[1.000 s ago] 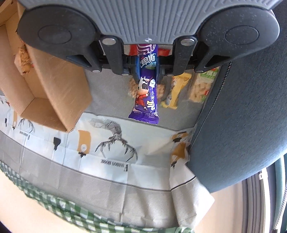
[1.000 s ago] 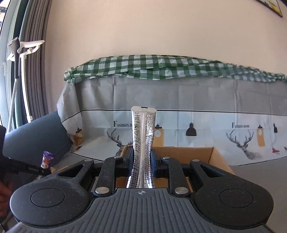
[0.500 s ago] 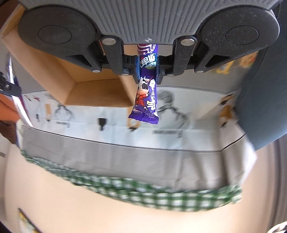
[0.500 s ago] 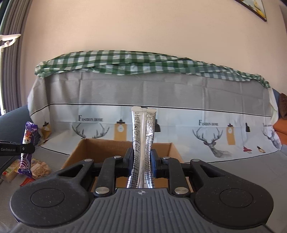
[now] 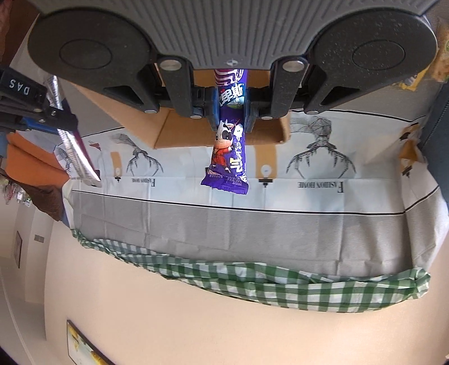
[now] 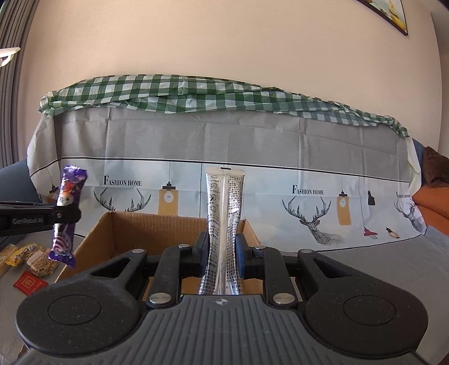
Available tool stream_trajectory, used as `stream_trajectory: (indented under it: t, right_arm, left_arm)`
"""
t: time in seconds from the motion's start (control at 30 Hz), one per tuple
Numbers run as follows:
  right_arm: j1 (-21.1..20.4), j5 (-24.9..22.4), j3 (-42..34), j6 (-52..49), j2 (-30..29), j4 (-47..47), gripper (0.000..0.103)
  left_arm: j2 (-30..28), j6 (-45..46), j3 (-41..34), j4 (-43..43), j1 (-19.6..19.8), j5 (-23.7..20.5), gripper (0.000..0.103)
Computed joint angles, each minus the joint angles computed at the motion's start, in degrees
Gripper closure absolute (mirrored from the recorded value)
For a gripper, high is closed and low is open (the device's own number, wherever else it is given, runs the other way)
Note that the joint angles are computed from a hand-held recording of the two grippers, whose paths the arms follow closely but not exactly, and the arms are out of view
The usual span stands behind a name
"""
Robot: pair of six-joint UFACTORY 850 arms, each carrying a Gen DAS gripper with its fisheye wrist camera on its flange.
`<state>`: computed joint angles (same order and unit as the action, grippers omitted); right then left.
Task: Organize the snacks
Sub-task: 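Carry the silver stick pack with the right tool while the left tool carries the candy bar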
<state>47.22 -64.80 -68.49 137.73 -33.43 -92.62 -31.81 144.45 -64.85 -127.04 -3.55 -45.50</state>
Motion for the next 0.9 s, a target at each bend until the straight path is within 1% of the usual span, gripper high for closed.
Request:
stream_trajectory:
  t: [0.27, 0.9]
  right_arm:
    - [-0.17, 0.6, -1.18, -1.55, -0.8, 0.17, 0.082]
    - [0.0, 1.23, -2.97, -3.56, -1.94, -0.54, 0.082]
  left_arm:
    - [-0.17, -0.75, 0.29, 1.82, -1.06, -1.77, 0.085]
    - [-0.25, -2.97, -0.23, 2.99, -0.64, -1.53, 0.085]
